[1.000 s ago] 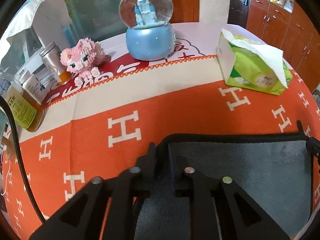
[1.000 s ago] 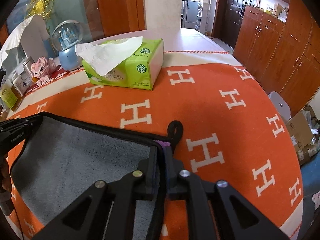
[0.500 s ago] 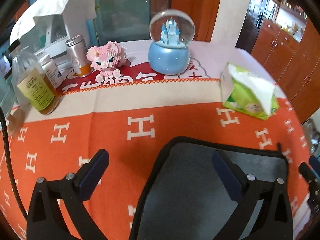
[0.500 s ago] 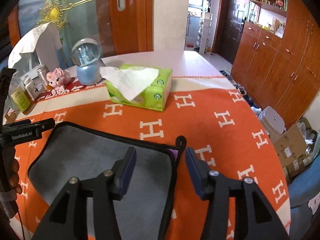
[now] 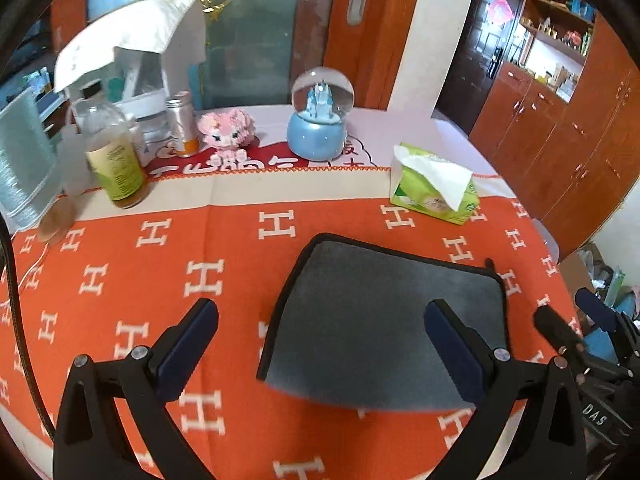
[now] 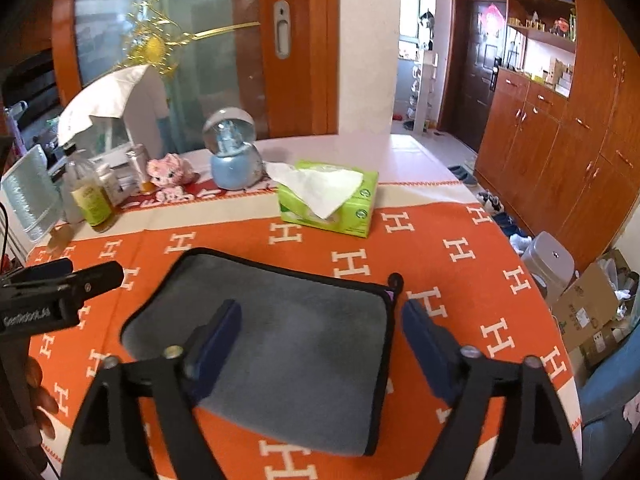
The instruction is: Fold towel
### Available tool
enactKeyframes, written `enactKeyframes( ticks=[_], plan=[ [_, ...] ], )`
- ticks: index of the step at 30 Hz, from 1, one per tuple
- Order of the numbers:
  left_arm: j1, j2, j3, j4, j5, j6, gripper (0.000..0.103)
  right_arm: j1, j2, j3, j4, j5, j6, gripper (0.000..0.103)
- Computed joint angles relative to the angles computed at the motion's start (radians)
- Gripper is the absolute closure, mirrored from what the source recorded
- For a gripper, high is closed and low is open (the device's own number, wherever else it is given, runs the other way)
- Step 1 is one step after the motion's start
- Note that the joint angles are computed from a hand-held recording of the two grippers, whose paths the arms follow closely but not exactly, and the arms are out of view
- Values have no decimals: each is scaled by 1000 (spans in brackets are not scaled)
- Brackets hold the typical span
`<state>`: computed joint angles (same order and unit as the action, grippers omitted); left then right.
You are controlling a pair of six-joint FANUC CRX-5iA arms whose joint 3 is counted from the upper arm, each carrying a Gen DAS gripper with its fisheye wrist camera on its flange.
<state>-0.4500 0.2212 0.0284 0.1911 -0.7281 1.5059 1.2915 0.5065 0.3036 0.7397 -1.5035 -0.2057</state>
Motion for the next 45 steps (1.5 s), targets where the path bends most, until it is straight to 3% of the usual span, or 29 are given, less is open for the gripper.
enactKeyframes(
  ticks=[5, 12, 21, 27, 32, 45],
  plan=[
    [8, -96, -73, -17, 12, 24, 1, 32, 17, 38, 29, -18, -3, 0],
    [12, -225, -164, -49, 21, 67, 1, 74, 8, 52, 25, -5, -23, 0],
    [-11, -390, -262, -183, -8, 194, 1, 135, -6, 66, 43, -6, -66, 0],
    [-42, -440, -265, -267, -54, 251, 1, 164, -7, 82, 59, -15, -71, 0],
    [-38, -476, -279, -250, -58, 243, 1, 178, -5, 99, 69, -23, -71, 0],
    [-116, -537, -248, -402, -149, 406, 1, 209, 21, 164, 62, -29, -25, 0]
  ],
)
